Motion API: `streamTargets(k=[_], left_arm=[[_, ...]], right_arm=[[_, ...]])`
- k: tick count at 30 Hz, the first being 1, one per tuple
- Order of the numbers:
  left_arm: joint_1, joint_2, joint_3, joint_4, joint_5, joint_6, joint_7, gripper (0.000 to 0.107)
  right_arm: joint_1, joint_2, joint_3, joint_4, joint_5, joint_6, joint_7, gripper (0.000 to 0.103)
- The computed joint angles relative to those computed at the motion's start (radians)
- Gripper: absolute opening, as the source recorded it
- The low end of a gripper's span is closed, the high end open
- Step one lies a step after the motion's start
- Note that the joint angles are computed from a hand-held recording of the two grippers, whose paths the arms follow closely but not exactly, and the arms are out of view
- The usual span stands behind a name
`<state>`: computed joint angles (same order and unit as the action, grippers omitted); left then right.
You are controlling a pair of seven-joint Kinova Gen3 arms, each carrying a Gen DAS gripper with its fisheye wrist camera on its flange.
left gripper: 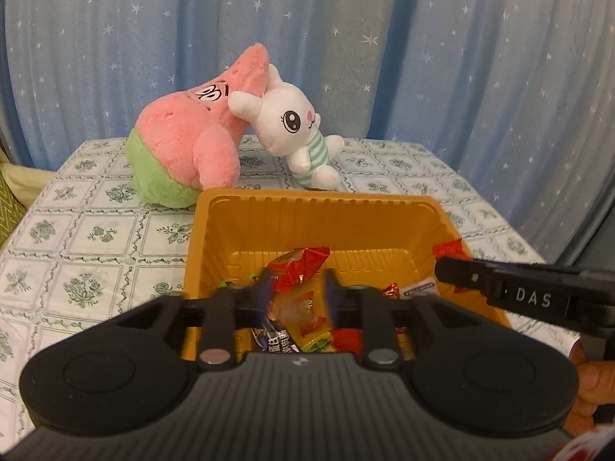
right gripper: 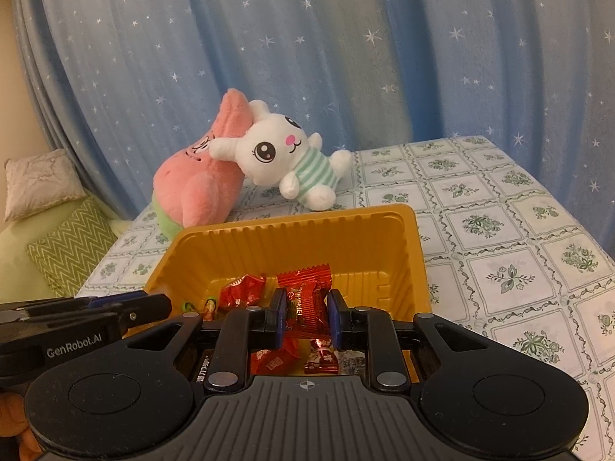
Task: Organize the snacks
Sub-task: 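Open both tools to drop the candies into the tray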
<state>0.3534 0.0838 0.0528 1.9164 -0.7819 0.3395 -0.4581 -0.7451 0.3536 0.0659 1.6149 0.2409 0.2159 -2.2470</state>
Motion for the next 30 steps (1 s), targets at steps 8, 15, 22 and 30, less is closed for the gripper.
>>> streamTargets(k=[8,15,22,30], left_arm=[[-0.002,-0.003,0.010,-0.006,-0.041,0.067,0.043,0.041],[-0.007,-0.001,0.022,-0.008,-0.026,0.086,0.018,0.041],[-0.006,-0.003,0.024,-0.006,-0.035,0.088,0.028,0.041],[-0.005,-0.002,0.027,-0.009,-0.031,0.093,0.018,0.042]], right_arm=[[0.039,-0.002,-0.037,0.001,-0.028,0.001,0.021,0.022],[0.035,0.000,-0.042,-0.005,-0.037,0.000,0.037,0.022],[0.031,0.002,-0.041,-0.006,-0.040,0.000,0.047,0.023],[0.025,0.002,-0.032,-0.002,-0.042,-0.008,0.050,0.023]])
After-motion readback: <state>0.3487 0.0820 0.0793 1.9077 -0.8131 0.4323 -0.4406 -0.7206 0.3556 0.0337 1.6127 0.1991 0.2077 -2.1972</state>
